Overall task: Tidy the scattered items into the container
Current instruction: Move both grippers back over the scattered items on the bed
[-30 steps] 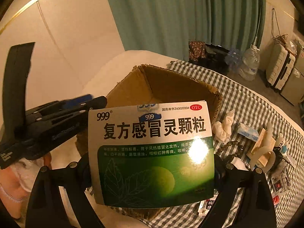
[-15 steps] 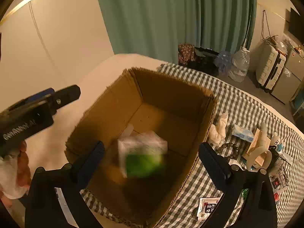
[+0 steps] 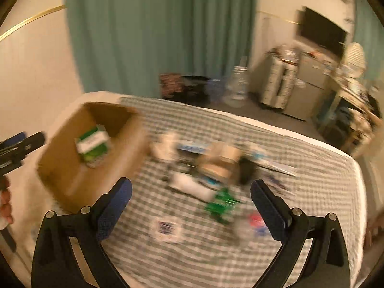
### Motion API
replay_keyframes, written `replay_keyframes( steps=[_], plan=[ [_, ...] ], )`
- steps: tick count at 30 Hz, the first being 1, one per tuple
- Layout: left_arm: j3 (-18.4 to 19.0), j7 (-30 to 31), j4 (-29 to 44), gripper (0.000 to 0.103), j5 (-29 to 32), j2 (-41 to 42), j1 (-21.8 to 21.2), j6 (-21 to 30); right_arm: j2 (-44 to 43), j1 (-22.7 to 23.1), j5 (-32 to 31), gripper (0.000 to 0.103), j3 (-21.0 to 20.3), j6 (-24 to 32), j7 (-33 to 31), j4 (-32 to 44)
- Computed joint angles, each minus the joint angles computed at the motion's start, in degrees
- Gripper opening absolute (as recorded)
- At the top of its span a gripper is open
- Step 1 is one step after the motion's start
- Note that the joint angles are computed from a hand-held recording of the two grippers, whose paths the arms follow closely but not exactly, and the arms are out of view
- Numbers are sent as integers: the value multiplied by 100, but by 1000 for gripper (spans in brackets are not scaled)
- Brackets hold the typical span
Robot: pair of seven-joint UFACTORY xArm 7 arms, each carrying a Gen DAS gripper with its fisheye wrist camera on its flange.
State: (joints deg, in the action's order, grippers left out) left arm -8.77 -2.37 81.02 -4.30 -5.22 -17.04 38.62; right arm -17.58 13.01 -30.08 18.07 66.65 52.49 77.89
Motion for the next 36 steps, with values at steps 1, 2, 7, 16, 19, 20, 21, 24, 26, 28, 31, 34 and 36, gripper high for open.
replay_keyframes(
  steps=[1, 2, 7, 16, 19, 20, 21, 24, 26, 28, 31, 34, 36],
  plan=[
    [-97, -98, -105, 101, 99, -43, -66, -58, -361, -37, -40, 100, -61, 171, 10, -323],
    [-157, -180, -149, 101, 203, -57, -110, -77, -655, -89, -25, 100, -107, 244, 13, -602],
    [-514, -867, -503, 101, 838, -124, -437, -254, -1865, -321, 462, 100, -419, -10, -27, -1730],
    [-764, -1933, -861, 101, 1648, 57, -862, -311, -2903, -741, 1139, 100, -526, -508, -322, -2946],
    [-746, -2142, -889, 101, 1643, 185, -963, -196, -3012, -850, 1324, 100, -510, -810, -403, -3237],
    [-744, -2240, -908, 101, 1689, 223, -995, -191, -3050, -887, 1369, 100, -502, -925, -407, -3334],
    [-751, -2366, -924, 101, 1773, 285, -1031, -189, -3083, -930, 1398, 100, -468, -1035, -389, -3431],
    [-713, -2446, -965, 101, 1848, 418, -1119, -182, -3101, -972, 1469, 100, -457, -1279, -502, -3623],
    [-694, -2448, -1015, 101, 1833, 513, -1181, -233, -3080, -997, 1463, 100, -448, -1441, -622, -3747],
    [-674, -2449, -1133, 101, 1765, 588, -1233, -376, -3023, -1093, 1418, 100, -381, -1566, -622, -3824],
    [-659, -2453, -1143, 101, 1752, 742, -1317, -326, -2920, -1167, 1263, 100, -287, -1831, -676, -3939],
    [-631, -2454, -917, 101, 1577, 1014, -1397, -33, -2805, -1158, 1042, 100, -224, -2012, -948, -4037],
    [-568, -2704, -830, 101, 1632, 1173, -1454, -12, -2720, -1128, 1063, 100, -268, -2120, -1037, -4097]
  ],
)
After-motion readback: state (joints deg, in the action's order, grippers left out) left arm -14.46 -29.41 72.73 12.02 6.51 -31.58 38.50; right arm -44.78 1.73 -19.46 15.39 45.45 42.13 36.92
